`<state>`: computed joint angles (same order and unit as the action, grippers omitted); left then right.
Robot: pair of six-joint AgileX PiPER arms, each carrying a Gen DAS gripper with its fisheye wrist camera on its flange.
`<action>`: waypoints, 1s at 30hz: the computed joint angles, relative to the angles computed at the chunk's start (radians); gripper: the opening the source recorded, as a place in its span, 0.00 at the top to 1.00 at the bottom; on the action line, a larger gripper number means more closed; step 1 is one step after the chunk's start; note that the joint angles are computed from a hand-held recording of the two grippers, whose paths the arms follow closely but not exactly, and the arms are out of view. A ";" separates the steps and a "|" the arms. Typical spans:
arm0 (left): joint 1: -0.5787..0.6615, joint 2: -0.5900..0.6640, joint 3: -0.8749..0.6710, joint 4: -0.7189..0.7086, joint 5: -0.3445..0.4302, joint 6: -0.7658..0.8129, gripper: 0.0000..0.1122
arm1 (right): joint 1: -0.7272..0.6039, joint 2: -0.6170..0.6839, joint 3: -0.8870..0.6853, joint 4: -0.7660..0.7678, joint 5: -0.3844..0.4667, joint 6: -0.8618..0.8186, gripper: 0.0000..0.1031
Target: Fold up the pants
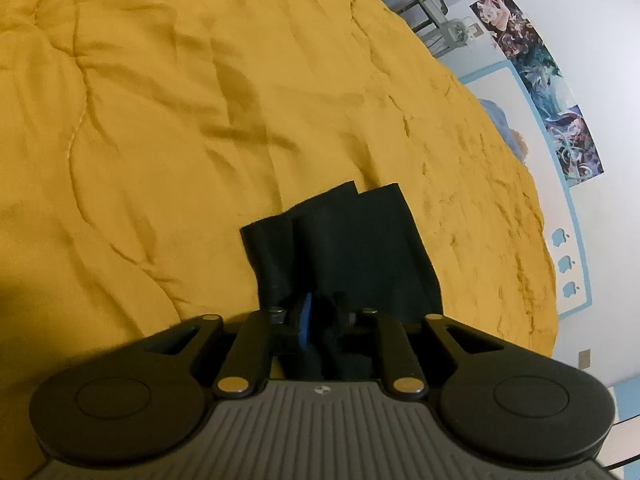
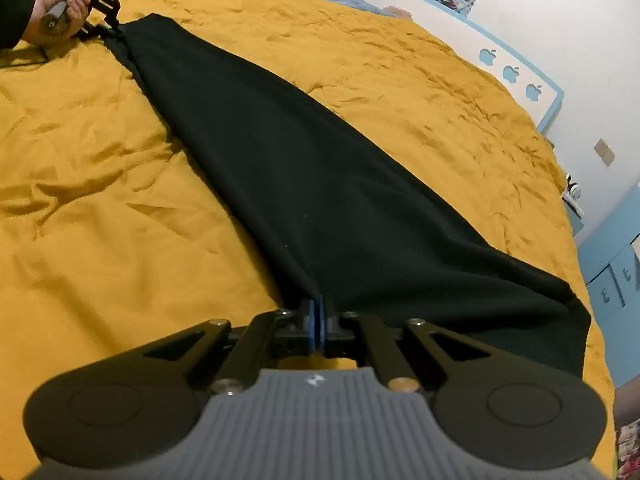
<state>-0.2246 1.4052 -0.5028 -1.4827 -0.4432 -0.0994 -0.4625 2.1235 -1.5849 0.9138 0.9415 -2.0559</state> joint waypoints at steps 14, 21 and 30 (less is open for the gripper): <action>0.014 0.003 -0.022 -0.055 -0.012 0.058 1.00 | -0.021 0.041 -0.067 0.004 0.074 0.080 0.98; -0.156 -0.102 0.071 -0.041 -0.205 -0.081 1.00 | -0.027 0.042 -0.076 0.008 0.089 0.086 0.97; -0.050 -0.024 0.028 -0.084 -0.111 0.030 1.00 | -0.035 0.055 -0.106 -0.010 0.122 0.109 0.93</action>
<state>-0.2751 1.3813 -0.4744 -1.5662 -0.5543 -0.0697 -0.4978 2.1781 -1.6904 0.9035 1.0632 -1.9473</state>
